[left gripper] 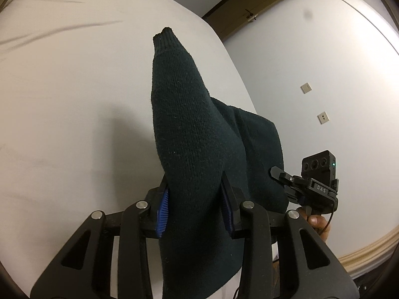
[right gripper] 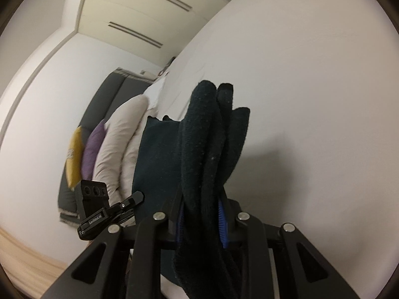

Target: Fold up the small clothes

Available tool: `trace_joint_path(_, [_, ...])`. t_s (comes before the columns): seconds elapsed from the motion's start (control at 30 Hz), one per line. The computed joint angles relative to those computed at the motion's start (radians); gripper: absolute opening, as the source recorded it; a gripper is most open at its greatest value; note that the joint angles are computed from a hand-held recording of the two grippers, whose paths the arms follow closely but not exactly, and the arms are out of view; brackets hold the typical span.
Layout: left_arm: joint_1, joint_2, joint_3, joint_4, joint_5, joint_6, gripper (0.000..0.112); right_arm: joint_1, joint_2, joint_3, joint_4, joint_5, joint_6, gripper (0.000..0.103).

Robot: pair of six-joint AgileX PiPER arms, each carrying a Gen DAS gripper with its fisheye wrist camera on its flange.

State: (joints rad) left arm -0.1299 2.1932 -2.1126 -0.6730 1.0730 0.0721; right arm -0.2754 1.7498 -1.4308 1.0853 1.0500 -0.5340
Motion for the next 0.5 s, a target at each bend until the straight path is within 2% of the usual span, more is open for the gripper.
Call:
trace_joint_path(0.1, [0.033,-0.156,0.264,-0.021,-0.066,0.078,0.033,0.044,-0.063,0.144,0.041,-0.036,-0.048,0.024])
trace_joint_path(0.2, [0.060,-0.261,0.453,-0.036,-0.110,0.123,0.033,0.096,-0.096,0.263,0.080,-0.086,-0.092,0.024])
trace_joint_path(0.3, [0.087,-0.345,0.626,-0.049,-0.179,0.191,0.027,0.138,-0.107,0.354,0.109,-0.152,-0.128,0.024])
trace_joint_path(0.37, [0.108,-0.352,0.689,-0.099,-0.201,0.232,0.024,0.149,-0.084,0.391,0.150,-0.179,-0.158,0.024])
trace_joint_path(0.5, [0.106,-0.346,0.778,-0.066,-0.262,0.220,0.024,0.144,-0.022,0.420,0.222,-0.206,-0.217,0.025])
